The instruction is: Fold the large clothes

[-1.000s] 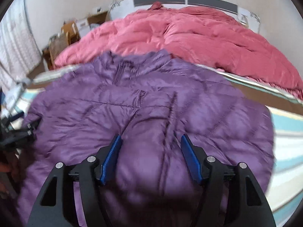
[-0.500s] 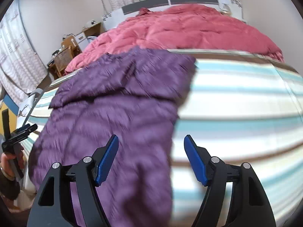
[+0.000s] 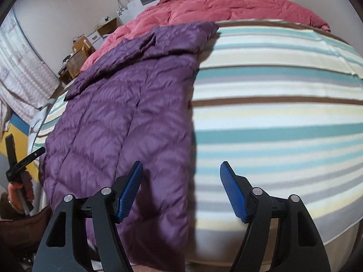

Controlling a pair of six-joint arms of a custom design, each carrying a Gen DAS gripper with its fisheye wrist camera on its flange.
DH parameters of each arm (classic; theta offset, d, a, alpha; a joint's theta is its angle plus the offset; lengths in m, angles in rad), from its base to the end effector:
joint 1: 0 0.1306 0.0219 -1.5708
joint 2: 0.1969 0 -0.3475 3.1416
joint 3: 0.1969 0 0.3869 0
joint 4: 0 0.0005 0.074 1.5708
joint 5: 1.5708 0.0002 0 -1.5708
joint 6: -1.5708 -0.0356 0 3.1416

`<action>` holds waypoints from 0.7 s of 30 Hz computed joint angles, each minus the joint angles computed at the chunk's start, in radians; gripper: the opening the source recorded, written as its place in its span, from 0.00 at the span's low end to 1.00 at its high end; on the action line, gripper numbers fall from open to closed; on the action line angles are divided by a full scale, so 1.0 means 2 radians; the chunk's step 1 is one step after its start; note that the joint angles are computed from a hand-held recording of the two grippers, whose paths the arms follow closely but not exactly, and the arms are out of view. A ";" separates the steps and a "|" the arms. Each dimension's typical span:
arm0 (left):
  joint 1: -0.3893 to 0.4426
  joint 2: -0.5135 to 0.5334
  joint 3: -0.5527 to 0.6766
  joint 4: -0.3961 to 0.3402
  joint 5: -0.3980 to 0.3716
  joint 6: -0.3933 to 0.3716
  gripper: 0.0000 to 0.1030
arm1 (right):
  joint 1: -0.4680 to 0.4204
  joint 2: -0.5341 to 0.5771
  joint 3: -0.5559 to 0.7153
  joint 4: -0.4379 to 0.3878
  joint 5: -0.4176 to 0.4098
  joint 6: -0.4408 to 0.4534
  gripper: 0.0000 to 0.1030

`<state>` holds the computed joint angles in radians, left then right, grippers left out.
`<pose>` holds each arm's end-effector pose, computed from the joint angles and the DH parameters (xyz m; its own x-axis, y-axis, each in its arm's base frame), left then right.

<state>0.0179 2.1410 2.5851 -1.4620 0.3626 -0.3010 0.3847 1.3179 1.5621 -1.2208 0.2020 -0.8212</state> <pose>0.6688 -0.0012 0.4556 -0.7624 0.2636 -0.5910 0.4142 0.9005 -0.1326 0.4095 0.1575 0.4808 -0.7162 0.4837 -0.5031 0.3826 0.8750 0.2965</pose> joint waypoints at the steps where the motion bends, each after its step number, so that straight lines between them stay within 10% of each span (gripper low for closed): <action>1: 0.000 -0.002 -0.005 -0.005 0.003 -0.004 0.86 | 0.004 -0.003 -0.003 0.004 0.003 0.000 0.64; 10: 0.006 -0.056 -0.095 -0.005 0.032 -0.039 0.56 | 0.020 -0.021 -0.027 0.038 -0.047 -0.001 0.51; 17: 0.010 -0.057 -0.088 -0.053 0.058 -0.067 0.12 | 0.014 -0.039 -0.057 0.084 -0.094 -0.010 0.14; 21: 0.012 -0.061 -0.085 -0.063 0.070 -0.077 0.07 | 0.010 -0.065 -0.080 0.117 -0.115 -0.020 0.08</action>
<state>0.0410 2.0184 2.4150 -1.5876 0.5024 -0.4543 0.4056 1.1869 1.4015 -0.9872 -0.0279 -0.8620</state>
